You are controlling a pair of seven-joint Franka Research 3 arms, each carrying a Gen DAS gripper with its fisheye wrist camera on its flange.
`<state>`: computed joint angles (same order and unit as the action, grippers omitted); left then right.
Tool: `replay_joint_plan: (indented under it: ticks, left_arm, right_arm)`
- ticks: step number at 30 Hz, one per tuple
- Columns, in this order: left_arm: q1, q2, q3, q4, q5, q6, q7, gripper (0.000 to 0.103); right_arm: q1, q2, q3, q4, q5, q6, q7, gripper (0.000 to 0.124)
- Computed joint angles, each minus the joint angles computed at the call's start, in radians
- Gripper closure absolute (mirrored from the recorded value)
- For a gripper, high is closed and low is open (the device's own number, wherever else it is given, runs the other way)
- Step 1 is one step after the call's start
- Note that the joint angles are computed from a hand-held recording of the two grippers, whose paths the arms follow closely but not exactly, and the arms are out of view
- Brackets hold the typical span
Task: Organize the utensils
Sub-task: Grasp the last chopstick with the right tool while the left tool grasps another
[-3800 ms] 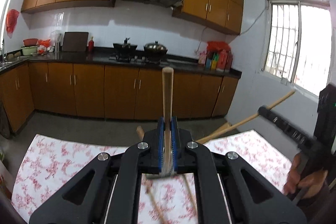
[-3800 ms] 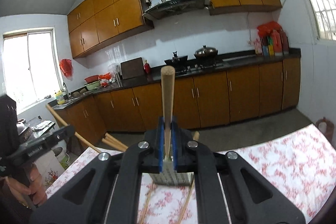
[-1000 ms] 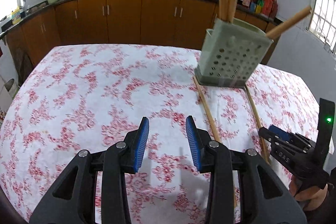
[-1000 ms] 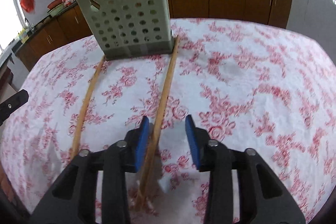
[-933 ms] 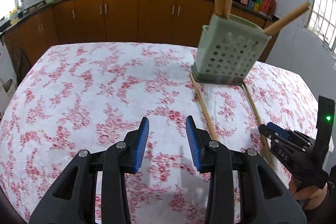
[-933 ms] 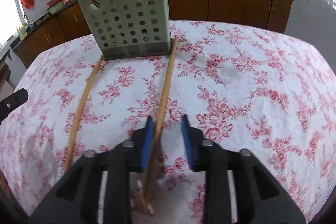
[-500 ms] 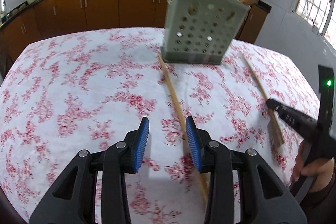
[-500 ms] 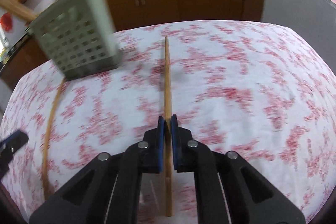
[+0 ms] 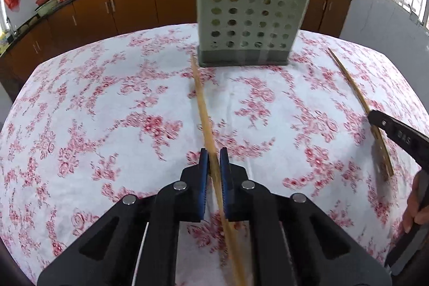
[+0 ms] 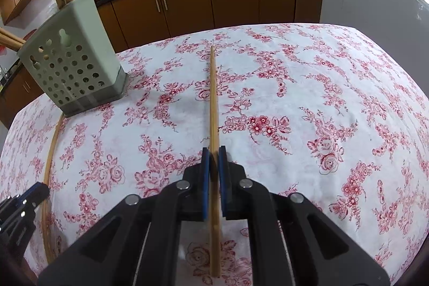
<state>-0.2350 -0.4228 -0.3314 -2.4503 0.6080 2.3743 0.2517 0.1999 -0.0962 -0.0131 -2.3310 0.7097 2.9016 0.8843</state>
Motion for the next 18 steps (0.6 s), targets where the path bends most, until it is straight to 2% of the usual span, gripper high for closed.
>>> replay_joint_plan:
  ticks: [9, 14, 18]
  left_arm:
    - [0.054, -0.125, 0.055, -0.097, -0.014, -0.06, 0.004, 0.095]
    - [0.077, -0.192, 0.095, -0.164, -0.041, 0.007, 0.06, 0.095]
    - [0.099, -0.209, 0.073, -0.185, -0.039, 0.034, 0.081, 0.094]
  right_arm:
    - [0.026, -0.016, -0.002, -0.003, 0.081, -0.046, -0.113, 0.116]
    - [0.037, -0.016, 0.01, -0.001, 0.08, -0.051, -0.134, 0.116]
    - [0.039, -0.014, 0.014, 0.001, 0.067, -0.049, -0.12, 0.116]
